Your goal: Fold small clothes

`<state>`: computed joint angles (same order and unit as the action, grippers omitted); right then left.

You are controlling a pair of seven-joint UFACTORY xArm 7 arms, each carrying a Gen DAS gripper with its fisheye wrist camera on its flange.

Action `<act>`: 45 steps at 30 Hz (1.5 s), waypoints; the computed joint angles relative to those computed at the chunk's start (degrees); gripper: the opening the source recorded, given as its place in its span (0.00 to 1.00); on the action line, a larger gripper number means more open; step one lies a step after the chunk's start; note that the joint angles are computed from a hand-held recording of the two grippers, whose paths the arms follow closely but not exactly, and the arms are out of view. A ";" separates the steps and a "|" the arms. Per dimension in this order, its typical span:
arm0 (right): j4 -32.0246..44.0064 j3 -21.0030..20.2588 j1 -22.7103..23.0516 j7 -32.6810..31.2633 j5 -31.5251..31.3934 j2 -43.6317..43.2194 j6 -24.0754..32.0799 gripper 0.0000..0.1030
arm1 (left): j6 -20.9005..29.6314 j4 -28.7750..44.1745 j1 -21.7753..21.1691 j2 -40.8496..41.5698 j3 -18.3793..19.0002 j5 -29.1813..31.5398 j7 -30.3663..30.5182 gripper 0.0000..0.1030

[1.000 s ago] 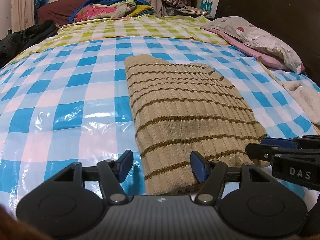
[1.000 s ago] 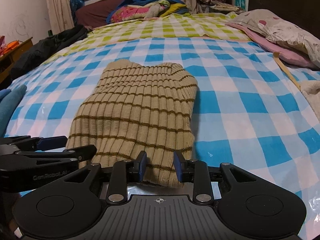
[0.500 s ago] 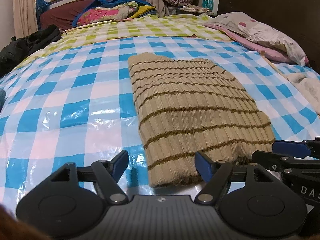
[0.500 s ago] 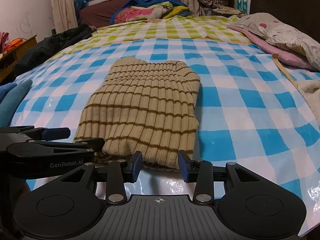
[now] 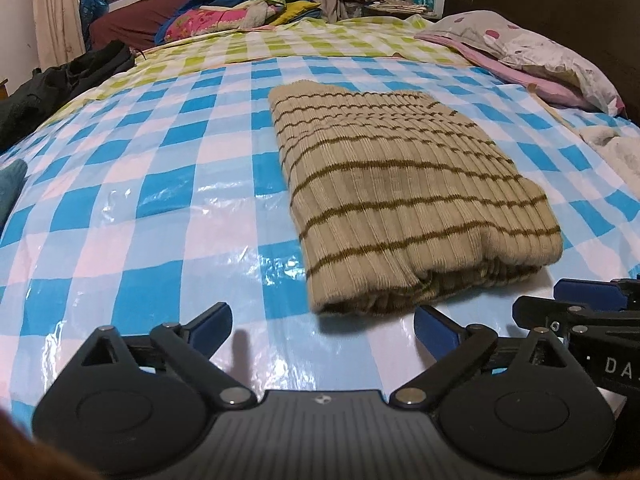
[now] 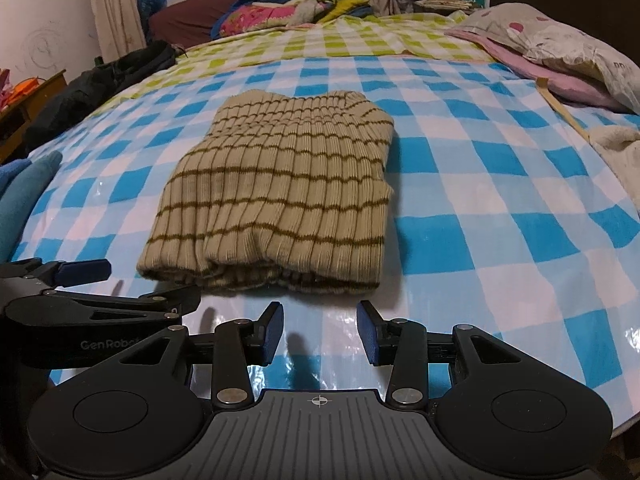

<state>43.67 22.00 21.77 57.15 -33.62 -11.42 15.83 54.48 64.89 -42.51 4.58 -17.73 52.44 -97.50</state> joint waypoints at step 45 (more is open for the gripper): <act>-2.91 0.90 -0.73 2.09 2.18 -1.13 -1.91 0.39 | 0.76 1.12 -1.38 1.38 0.38 -2.48 0.21 1.00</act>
<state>40.76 22.90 21.04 59.24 -31.44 -12.55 13.91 55.24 66.01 -43.89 5.96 -17.35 49.96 -97.29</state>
